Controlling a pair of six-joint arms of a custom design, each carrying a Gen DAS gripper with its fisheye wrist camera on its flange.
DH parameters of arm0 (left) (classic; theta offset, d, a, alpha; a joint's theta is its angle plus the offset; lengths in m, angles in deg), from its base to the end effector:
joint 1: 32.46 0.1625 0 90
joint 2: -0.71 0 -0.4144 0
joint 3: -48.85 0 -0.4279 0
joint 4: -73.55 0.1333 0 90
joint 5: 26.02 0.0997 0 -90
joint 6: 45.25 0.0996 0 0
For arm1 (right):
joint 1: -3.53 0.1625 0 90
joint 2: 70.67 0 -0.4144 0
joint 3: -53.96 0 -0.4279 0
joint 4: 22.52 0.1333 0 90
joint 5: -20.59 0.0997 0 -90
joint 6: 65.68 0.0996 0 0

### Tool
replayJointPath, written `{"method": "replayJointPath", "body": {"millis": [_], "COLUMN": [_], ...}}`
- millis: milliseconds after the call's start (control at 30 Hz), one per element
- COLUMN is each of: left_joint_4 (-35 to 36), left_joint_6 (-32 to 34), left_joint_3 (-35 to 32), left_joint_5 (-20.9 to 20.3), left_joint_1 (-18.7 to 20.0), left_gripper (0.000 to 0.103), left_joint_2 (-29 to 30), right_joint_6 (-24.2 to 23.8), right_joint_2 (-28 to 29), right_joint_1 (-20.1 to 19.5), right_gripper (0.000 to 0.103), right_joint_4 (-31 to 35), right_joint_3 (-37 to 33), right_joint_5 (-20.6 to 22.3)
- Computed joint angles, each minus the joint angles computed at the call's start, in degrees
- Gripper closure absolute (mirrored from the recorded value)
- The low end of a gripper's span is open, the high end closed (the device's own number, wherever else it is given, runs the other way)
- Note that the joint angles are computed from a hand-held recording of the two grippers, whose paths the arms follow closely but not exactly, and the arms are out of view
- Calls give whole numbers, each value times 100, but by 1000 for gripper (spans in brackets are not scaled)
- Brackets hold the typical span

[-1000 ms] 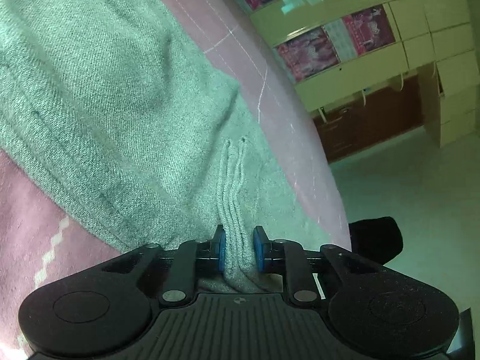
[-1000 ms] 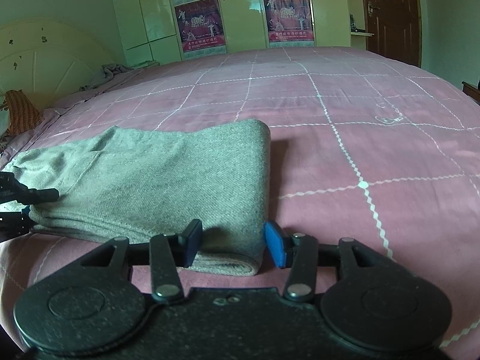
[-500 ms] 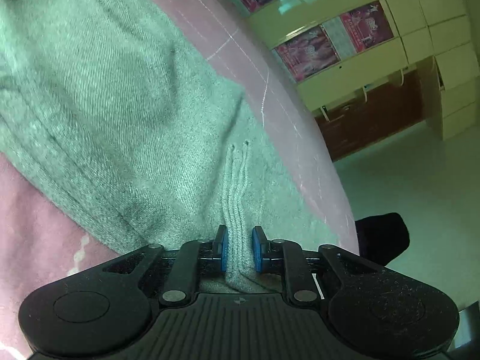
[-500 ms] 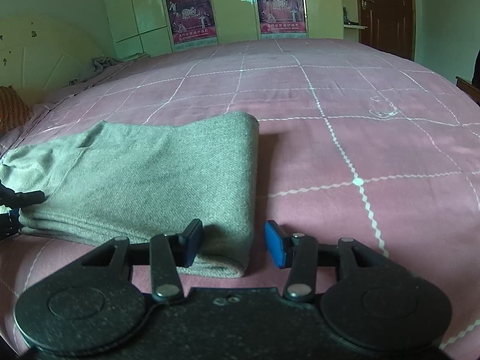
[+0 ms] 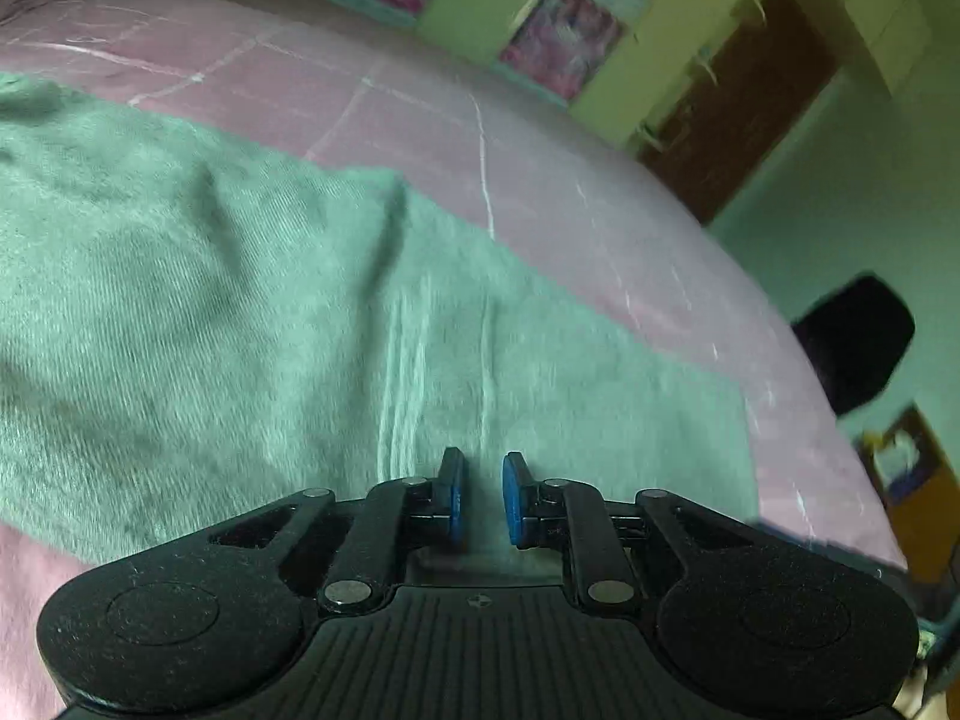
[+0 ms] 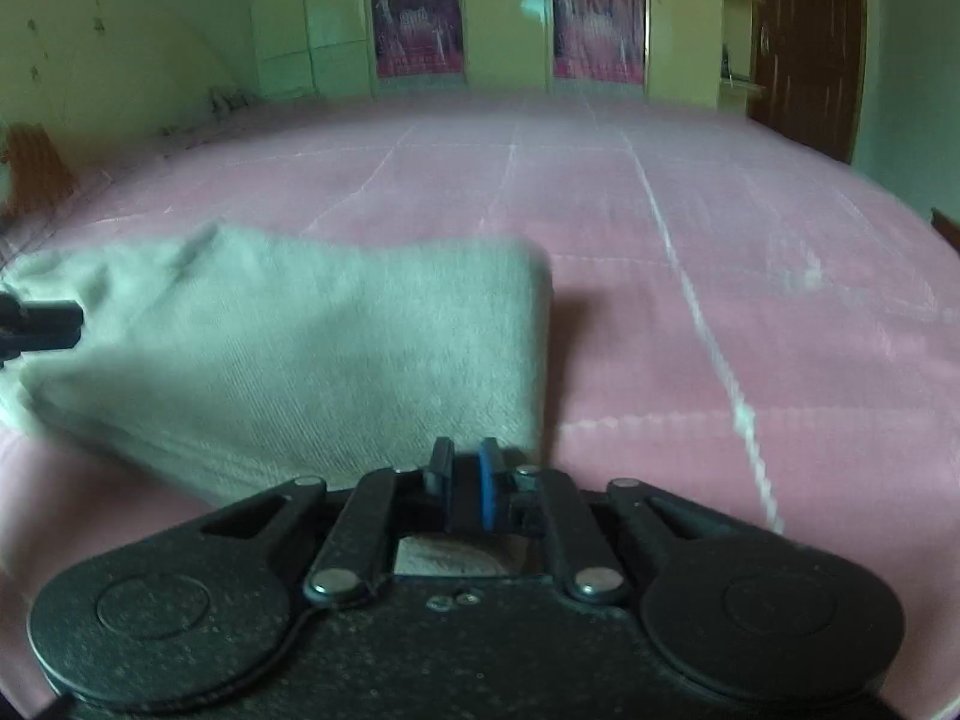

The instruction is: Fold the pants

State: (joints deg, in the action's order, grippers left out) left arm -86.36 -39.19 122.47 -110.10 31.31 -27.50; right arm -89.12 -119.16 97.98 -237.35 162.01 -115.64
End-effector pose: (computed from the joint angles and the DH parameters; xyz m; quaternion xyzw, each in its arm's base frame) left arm -0.2236 -0.7787 0.0049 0.2609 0.9405 -0.2175 0.0126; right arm 0.1074 -0.5892 0.1656 -0.0188 -0.8027 0.4347 0.4079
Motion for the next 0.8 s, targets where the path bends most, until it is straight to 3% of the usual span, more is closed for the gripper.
{"method": "replayJointPath", "body": {"millis": [100,133,200,267,400,467,533,600,700,767,800], "left_joint_4": [-734,-746,-747,-440,1034,1156,916,583,1018,1152,1157], "left_joint_6": [70,19,60,96,90,3,210,552,403,272,222], "left_joint_3": [-82,-200,-422,-794,-1782,-1937,-1810,-1759,-2198,-2286,-2295], "left_joint_5": [154,45,205,244,605,544,684,538,836,870,878], "left_joint_1": [-91,-67,-97,-93,-64,-55,-154,-172,-198,-157,-158], "left_gripper": [86,86,86,86,84,84,84,84,84,79,78], "left_joint_2": [35,65,172,358,928,985,887,887,1158,1240,1255], "right_joint_6": [-67,-101,-120,-284,-589,-463,-125,-85,-408,-481,-470], "right_joint_2": [-57,-89,-151,-115,12,157,188,108,90,156,234], "right_joint_1": [66,66,31,-8,-126,-239,-379,-339,-286,-319,-348], "right_gripper": [96,92,86,85,86,89,84,88,88,89,88], "right_joint_4": [259,209,65,49,133,777,1358,1337,623,777,1165], "right_joint_3": [-119,-147,-250,-500,-902,-1219,-1354,-1331,-1283,-1416,-1578], "right_joint_5": [-135,-46,168,193,457,143,-96,-72,303,396,179]}}
